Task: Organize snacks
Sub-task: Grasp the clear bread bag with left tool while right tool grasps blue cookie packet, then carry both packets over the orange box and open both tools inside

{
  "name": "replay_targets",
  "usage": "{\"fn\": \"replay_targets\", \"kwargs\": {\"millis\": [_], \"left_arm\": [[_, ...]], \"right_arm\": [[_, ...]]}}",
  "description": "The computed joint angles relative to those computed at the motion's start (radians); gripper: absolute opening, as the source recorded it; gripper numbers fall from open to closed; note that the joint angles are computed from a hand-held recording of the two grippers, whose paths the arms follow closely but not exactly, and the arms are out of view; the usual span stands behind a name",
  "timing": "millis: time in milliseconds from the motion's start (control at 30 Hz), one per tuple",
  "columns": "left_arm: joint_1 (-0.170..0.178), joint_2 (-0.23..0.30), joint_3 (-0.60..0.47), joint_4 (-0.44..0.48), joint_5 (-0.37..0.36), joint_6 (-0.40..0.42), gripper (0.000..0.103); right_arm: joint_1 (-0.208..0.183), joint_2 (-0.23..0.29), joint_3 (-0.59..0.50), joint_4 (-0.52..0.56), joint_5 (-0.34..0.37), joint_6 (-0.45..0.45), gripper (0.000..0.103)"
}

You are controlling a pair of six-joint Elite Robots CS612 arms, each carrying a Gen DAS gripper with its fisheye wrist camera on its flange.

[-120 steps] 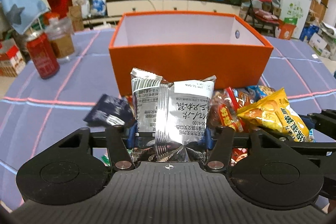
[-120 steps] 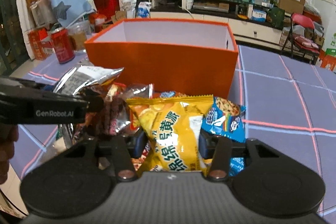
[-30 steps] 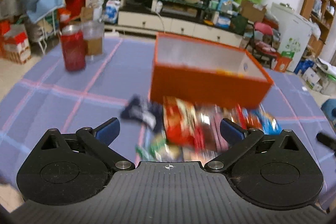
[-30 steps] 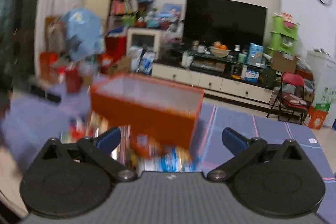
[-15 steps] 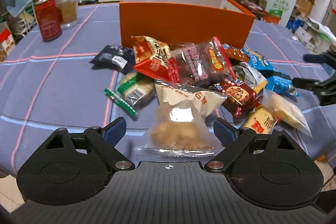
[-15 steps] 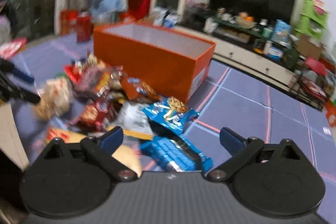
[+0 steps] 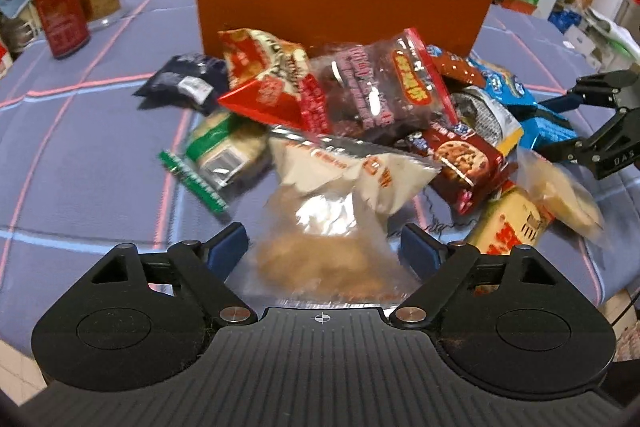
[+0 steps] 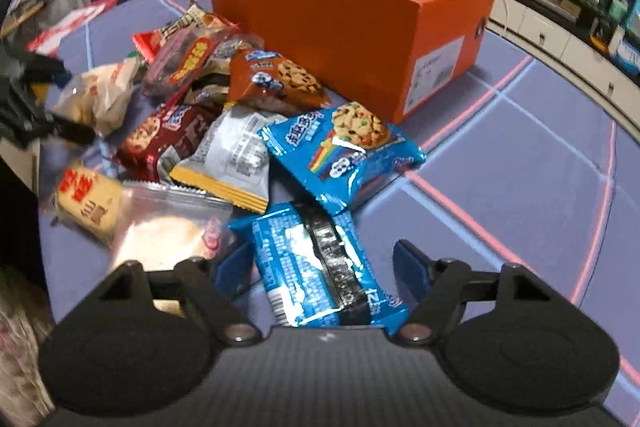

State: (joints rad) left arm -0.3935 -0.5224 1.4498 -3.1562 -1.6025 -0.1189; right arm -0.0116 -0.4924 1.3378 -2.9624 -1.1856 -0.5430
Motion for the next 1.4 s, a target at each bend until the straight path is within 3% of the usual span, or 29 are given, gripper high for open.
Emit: {"fn": "replay_targets", "kwargs": {"millis": [100,167,267,400,467,567,633,933,1067,1200,1400], "left_arm": [[-0.004,0.005,-0.010,0.004,-0.009,0.026,0.062],[-0.014,0.004,-0.004,-0.003,0.026,0.062,0.051],[-0.020,0.001,0.002,-0.005,0.053,0.087,0.047],[-0.023,0.000,0.006,-0.006,0.063,0.080,0.045],[-0.023,-0.002,0.010,-0.011,0.059,0.082,0.037],[-0.018,-0.006,0.013,-0.009,0.043,0.077,0.022],[-0.013,-0.010,0.016,-0.005,0.036,0.069,0.018],[0.015,-0.040,0.057,-0.101,0.004,0.017,0.017],[0.016,-0.050,0.076,-0.152,0.007,0.017,0.017],[-0.004,-0.052,0.086,-0.187,0.102,0.053,0.017],[-0.013,-0.047,0.073,-0.163,0.151,0.062,0.017]], "right_arm": [[0.004,0.002,0.016,-0.053,-0.014,0.057,0.078],[0.009,-0.004,0.032,-0.078,-0.038,0.100,0.077],[0.021,-0.014,0.058,-0.117,-0.092,0.165,0.072],[0.047,-0.024,0.084,-0.164,-0.184,0.243,0.053],[0.059,-0.028,0.093,-0.176,-0.219,0.283,0.047],[0.079,-0.034,0.104,-0.189,-0.288,0.363,0.047],[0.090,-0.037,0.113,-0.206,-0.325,0.410,0.048],[0.109,-0.071,0.188,-0.340,-0.456,0.584,0.048],[0.131,-0.074,0.202,-0.438,-0.521,0.562,0.048],[0.155,-0.065,0.189,-0.512,-0.567,0.506,0.048],[0.169,-0.054,0.163,-0.503,-0.556,0.483,0.048]]}}
